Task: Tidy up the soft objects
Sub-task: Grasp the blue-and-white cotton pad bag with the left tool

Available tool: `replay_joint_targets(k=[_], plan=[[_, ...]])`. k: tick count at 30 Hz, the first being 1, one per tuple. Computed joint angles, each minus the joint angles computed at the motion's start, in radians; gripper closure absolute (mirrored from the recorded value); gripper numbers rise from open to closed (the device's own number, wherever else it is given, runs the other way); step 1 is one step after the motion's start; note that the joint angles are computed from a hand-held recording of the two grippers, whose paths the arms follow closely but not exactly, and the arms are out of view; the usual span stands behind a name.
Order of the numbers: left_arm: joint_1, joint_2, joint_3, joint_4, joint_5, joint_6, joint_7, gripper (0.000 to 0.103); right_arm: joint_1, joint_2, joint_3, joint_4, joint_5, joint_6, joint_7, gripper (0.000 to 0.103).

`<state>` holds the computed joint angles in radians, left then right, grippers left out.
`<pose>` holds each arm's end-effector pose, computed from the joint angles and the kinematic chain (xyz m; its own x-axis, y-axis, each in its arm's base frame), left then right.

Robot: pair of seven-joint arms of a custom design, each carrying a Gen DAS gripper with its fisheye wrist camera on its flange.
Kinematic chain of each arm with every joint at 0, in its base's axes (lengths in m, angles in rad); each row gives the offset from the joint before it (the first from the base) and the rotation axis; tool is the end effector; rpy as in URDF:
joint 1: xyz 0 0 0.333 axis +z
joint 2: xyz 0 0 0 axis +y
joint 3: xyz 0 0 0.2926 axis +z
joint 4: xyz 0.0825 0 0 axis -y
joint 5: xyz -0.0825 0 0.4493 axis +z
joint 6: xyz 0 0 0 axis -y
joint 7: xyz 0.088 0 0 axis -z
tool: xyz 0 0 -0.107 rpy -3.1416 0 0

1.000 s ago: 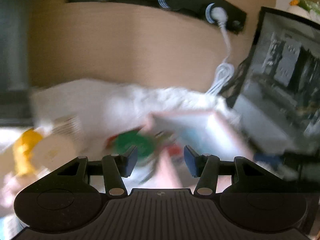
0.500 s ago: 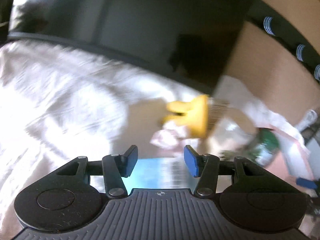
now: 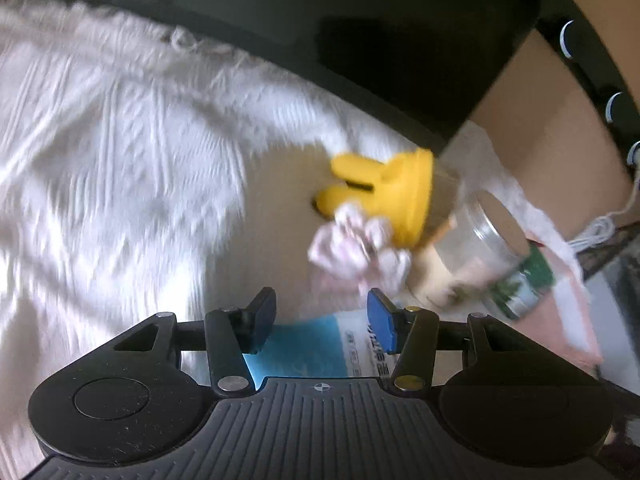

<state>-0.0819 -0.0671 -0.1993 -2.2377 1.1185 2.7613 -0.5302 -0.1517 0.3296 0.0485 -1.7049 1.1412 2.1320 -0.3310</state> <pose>0.5654 -0.2031 0.3843 0.5510 -0.6854 0.4761 -0.3808 -0.7141 -0.5874 0.7210 -0.0373 0.3818 0.9025 -0.4213 0.0889 -0.1622 -0.5239 -0.8362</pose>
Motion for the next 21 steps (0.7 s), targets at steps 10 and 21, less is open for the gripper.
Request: replay_joint_targets(k=[10, 21], plan=[[-0.090, -0.070, -0.090, -0.023, -0.087, -0.112, 0.215, 0.048, 0.012, -0.012, 0.009, -0.012, -0.026, -0.016, -0.013, 0.032], [-0.222, 0.114, -0.079, 0.209, -0.273, -0.401, 0.729, 0.016, 0.022, 0.009, 0.003, 0.001, -0.041, -0.010, 0.005, 0.032]])
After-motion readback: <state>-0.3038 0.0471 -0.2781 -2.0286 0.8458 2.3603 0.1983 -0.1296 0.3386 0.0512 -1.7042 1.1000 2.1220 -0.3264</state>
